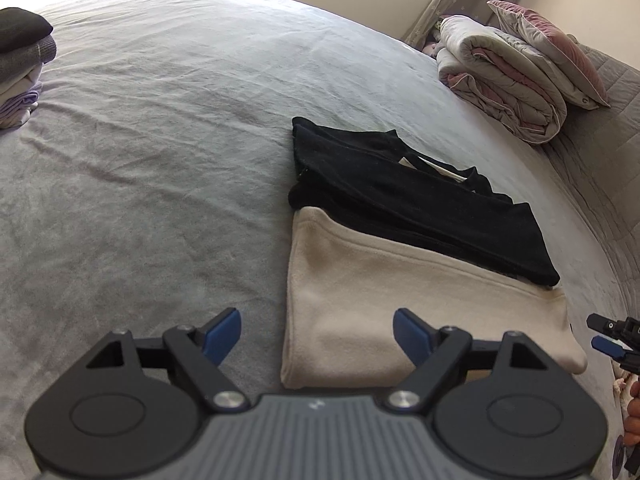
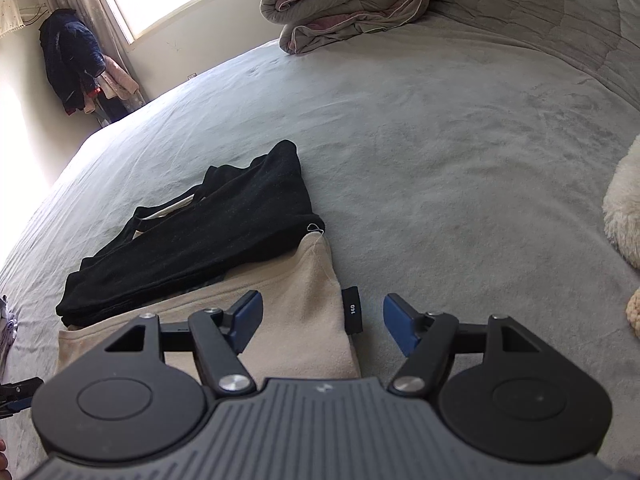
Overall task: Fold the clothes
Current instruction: 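Pull both open grippers back from the folded shirt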
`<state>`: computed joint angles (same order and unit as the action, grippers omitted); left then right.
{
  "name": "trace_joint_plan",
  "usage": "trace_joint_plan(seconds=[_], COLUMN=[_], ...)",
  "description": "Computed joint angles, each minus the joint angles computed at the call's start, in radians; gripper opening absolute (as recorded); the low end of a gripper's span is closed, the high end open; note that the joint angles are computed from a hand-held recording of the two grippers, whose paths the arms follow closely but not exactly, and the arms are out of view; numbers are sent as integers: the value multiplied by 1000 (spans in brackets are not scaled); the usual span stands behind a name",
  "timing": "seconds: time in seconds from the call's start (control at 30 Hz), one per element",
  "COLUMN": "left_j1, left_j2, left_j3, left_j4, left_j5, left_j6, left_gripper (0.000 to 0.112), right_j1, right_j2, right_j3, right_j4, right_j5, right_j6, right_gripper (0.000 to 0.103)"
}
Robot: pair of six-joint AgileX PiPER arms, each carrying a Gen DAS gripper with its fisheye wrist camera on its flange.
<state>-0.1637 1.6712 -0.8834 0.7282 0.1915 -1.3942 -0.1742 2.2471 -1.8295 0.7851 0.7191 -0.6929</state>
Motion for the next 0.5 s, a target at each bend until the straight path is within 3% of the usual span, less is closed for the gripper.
trace_joint_plan(seconds=[0.13,0.33,0.4,0.5], left_j1=[27,-46,-77,-114], left_j2=[-8,57,76,110], left_j3=[9,-96,-124,-174], left_j4=[-57,203,238,225], left_j5=[-8,198,241,286], left_j6=[71,-229,-274,-238], left_gripper=[84,89,97,100], right_j1=[-16,45,66,97], right_j2=[16,-43,-71,-100], right_j3=[-27,54,99,156], right_j4=[-7,-5,40,118], right_j5=[48,-62,-84,-96], right_j6=[28,-9,-67,-169], right_gripper=[71,71,75,83])
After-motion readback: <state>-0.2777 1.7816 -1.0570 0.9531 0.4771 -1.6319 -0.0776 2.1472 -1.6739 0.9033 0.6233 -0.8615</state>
